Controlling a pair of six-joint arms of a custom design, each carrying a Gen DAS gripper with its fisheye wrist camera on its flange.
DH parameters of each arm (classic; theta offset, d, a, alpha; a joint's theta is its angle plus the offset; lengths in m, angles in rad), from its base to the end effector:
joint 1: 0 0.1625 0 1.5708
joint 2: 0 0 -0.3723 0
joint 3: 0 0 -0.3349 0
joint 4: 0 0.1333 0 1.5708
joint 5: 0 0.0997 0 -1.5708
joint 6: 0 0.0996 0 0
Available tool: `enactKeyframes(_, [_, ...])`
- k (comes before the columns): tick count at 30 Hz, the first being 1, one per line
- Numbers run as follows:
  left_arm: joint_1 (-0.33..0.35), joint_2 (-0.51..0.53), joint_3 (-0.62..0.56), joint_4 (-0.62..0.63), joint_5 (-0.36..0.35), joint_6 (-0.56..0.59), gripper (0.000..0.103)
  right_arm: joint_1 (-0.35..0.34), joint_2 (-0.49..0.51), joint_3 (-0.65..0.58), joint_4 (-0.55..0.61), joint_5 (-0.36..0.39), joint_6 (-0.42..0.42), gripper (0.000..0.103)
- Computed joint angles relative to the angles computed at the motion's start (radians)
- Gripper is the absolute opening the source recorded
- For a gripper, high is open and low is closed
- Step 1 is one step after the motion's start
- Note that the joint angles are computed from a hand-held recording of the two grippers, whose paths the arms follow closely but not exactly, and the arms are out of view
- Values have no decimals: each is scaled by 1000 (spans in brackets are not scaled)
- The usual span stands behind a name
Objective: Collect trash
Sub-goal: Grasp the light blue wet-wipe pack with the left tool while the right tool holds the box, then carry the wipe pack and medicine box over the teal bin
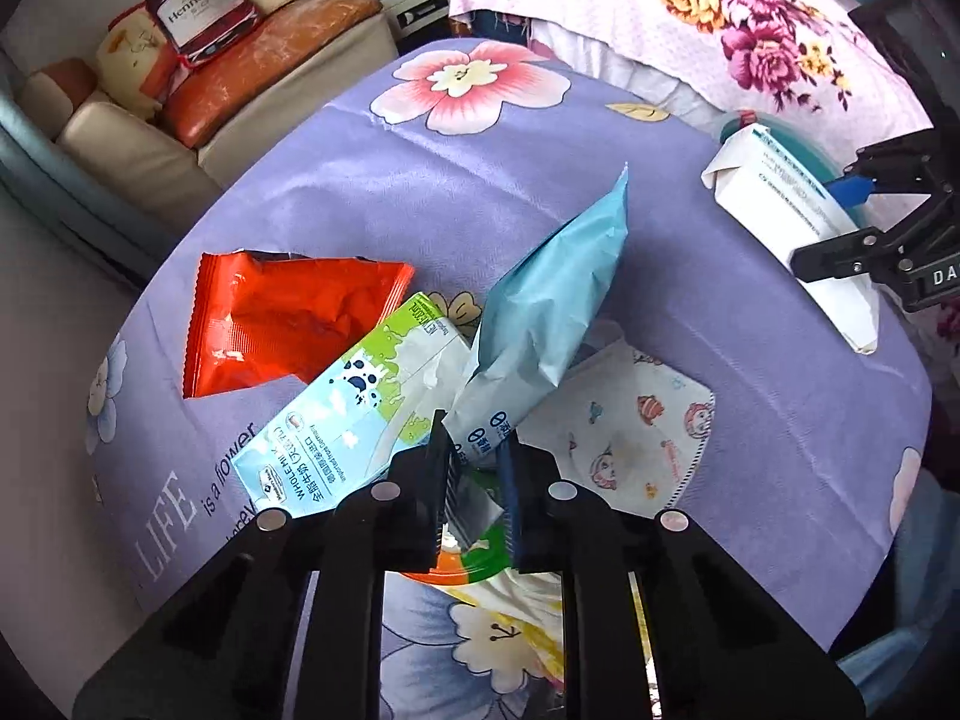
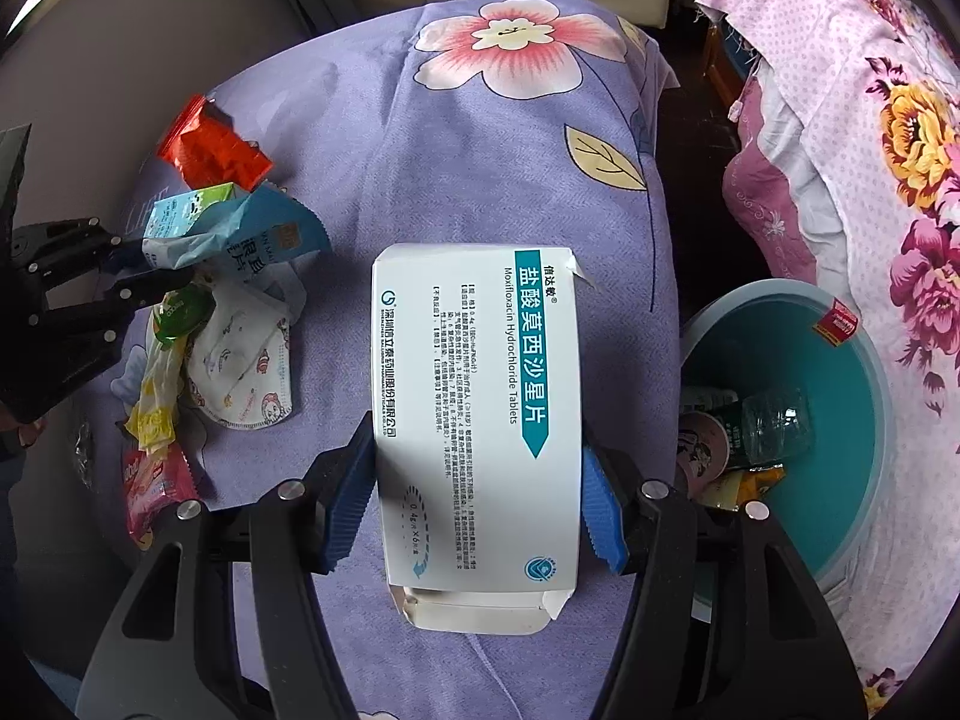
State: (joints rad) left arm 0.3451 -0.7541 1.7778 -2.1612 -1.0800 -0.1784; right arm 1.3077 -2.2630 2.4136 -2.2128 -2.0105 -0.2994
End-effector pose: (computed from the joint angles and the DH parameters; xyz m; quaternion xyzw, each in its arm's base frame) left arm -0.4088 -0.3385 0.0098 0.5189 0.7943 0.0060 0.3158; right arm 0.0295 -0.2399 0.3664 -0.0359 -0.9474 0.1693 0.2691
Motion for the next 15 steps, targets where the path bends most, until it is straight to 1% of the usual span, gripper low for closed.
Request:
enactKeyframes(5, [-25,-23,15,-11,-47,-131,14,-54,-61,6,3,50,-36,58])
enactKeyframes(8, [-32,-47,24,-22,-93,-246,14,-97,-114,1,27,90,-63,58])
enactKeyframes(10, [-51,-54,32,-44,-105,-282,14,-121,-140,-2,37,110,-76,58])
enactKeyframes(13, [-74,-41,21,-64,-128,-309,14,-181,-199,-13,60,155,-109,58])
enactKeyframes(14, [-79,-33,14,-72,-137,-312,14,-212,-226,-19,73,177,-126,58])
enactKeyframes(15, [-88,-21,4,-80,-147,-314,14,-258,-262,-29,92,210,-152,58])
